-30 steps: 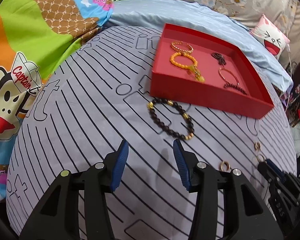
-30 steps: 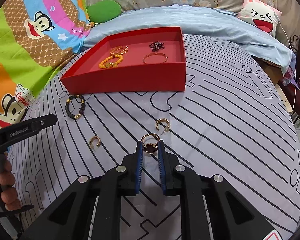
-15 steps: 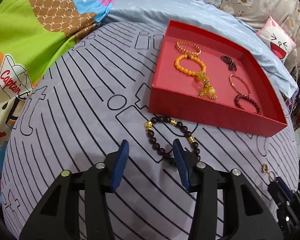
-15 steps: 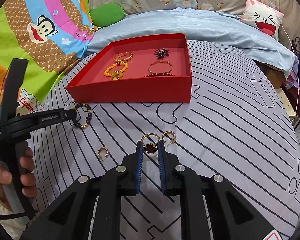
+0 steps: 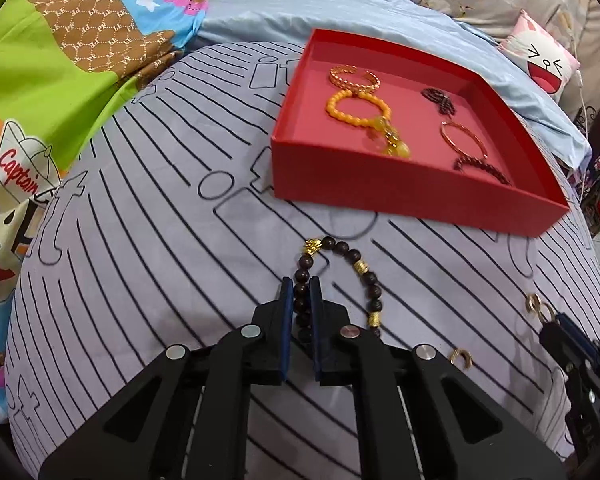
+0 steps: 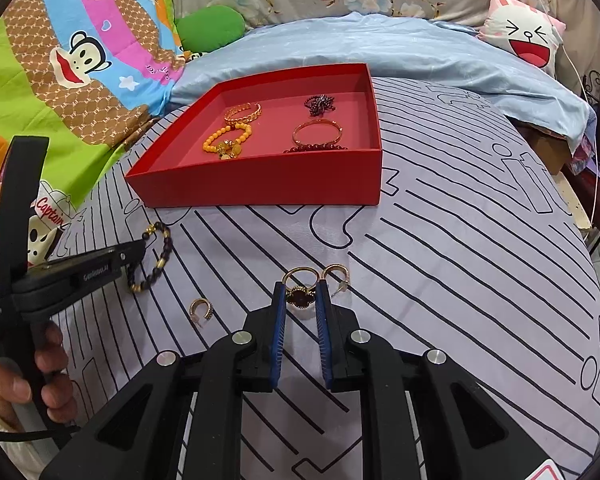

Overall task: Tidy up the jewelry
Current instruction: 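Close the left tool on the dark bead bracelet while the right tool holds the ring, then carry the dark bead bracelet and the ring over the red tray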

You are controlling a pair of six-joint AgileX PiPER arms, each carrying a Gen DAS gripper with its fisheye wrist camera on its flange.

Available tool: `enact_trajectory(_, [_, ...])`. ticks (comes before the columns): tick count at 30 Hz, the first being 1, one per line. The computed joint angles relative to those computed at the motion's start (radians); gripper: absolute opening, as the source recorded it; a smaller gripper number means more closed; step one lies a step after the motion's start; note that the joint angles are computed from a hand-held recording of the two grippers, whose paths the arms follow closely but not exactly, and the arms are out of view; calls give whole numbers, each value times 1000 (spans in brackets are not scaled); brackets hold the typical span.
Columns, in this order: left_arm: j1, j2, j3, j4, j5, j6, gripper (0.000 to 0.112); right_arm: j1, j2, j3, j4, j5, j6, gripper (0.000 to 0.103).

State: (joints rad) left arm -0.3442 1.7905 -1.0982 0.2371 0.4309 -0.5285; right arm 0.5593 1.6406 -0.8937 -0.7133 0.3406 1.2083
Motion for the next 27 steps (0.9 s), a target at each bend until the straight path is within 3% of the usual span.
enact_trajectory(13, [-37, -154, 105, -140, 6, 114, 8, 51, -69, 25, -60, 29, 75, 14])
enact_trajectory(27, [-70, -249, 62, -188, 57, 174, 8, 64, -122, 7, -72, 55, 68, 14])
